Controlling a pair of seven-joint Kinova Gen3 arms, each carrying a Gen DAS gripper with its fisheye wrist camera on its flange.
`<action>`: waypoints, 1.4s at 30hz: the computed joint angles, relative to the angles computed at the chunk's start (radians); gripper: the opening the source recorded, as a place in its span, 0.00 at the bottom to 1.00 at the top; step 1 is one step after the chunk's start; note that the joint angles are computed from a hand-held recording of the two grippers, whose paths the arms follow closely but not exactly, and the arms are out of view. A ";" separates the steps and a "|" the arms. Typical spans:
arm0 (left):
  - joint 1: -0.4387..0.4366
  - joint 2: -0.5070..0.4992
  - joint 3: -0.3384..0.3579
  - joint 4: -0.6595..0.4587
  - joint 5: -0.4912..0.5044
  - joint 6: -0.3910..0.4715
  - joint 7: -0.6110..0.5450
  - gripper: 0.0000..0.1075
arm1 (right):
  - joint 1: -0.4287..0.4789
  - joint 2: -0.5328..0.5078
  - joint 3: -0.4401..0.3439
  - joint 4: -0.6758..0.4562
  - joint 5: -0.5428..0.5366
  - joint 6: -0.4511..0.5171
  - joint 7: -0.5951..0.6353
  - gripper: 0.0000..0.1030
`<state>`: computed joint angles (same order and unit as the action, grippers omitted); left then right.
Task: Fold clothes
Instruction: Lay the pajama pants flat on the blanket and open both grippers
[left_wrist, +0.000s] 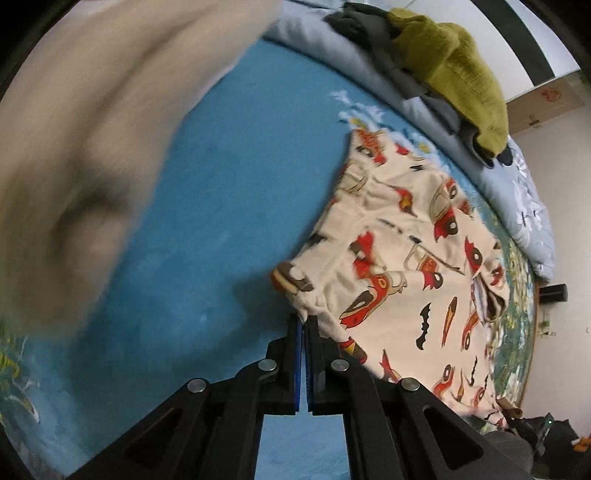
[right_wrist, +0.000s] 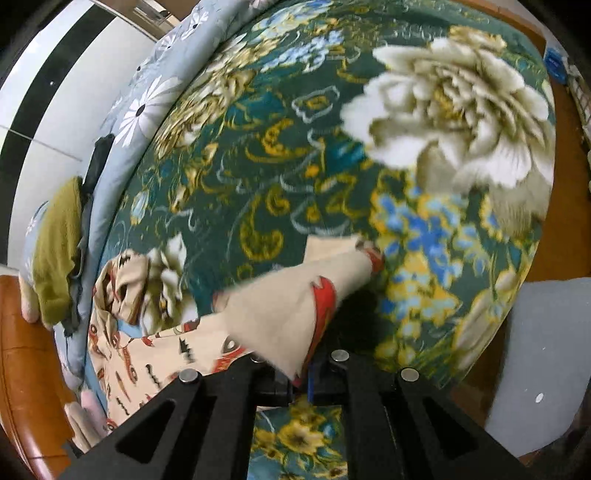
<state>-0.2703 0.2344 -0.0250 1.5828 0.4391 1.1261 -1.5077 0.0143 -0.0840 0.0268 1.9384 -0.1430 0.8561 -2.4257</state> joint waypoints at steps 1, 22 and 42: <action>0.010 -0.009 -0.014 0.007 -0.010 -0.004 -0.008 0.02 | -0.008 -0.004 0.004 0.006 0.004 0.001 0.010 0.08; 0.147 0.101 0.031 -0.172 -0.202 0.071 0.029 0.03 | -0.113 0.051 -0.245 -0.199 0.479 0.410 -0.089 0.42; 0.095 0.166 0.048 -0.195 -0.147 0.111 0.031 0.21 | -0.389 0.048 0.049 -0.338 0.508 0.256 -0.040 0.02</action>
<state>-0.1757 0.4003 0.0229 1.3878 0.2923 1.2374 -1.4767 -0.3751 -0.0360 0.0761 1.6003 0.3649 1.1117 -2.4656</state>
